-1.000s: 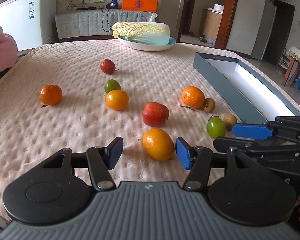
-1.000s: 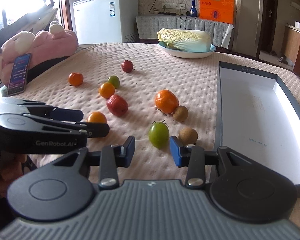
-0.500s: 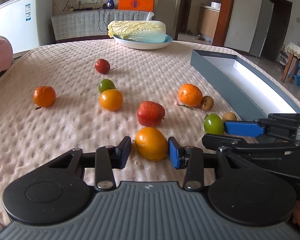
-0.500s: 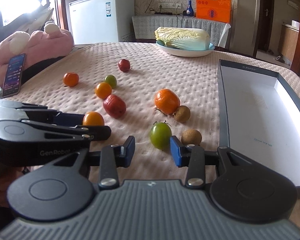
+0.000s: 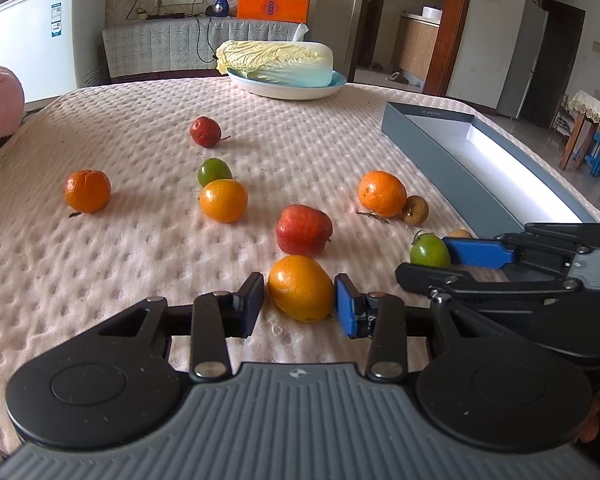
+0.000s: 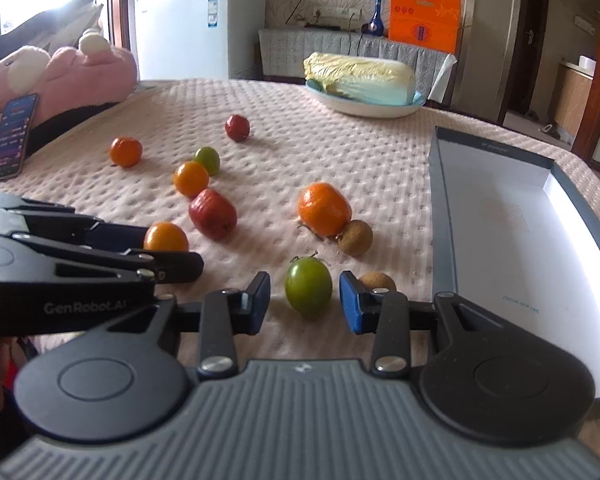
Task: Organize fruits
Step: 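Lift and carry the yellow-orange tomato over the gray box while the right tool carries the green tomato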
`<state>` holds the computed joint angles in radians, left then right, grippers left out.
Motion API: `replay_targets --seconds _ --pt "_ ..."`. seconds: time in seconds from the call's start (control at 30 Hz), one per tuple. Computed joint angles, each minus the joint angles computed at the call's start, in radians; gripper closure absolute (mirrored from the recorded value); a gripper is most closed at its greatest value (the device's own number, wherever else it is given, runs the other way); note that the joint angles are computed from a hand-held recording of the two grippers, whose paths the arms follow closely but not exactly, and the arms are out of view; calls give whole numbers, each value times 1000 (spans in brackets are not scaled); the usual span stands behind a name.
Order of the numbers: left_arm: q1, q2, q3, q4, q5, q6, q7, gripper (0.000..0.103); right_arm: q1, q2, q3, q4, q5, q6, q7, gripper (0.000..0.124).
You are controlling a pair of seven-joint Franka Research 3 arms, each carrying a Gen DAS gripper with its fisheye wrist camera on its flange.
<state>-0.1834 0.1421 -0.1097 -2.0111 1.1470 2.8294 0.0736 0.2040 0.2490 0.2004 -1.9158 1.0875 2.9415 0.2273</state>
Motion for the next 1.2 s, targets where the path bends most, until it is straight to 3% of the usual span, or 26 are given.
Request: replay_targets --seconds 0.07,0.6,0.97,1.2 --pt "2 -3 0 -4 -1 6 6 62 -1 0 -1 1 -11 -17 5 95" --pt "12 -75 -29 -24 35 -103 -61 63 -4 -76 -50 -1 197 -177 -73 96" --pt "-9 -64 -59 29 67 -118 -64 63 -16 -97 -101 19 291 -170 -130 96" --pt "-47 -22 -61 94 76 -121 -45 63 -49 -32 -115 102 245 -119 -35 96"
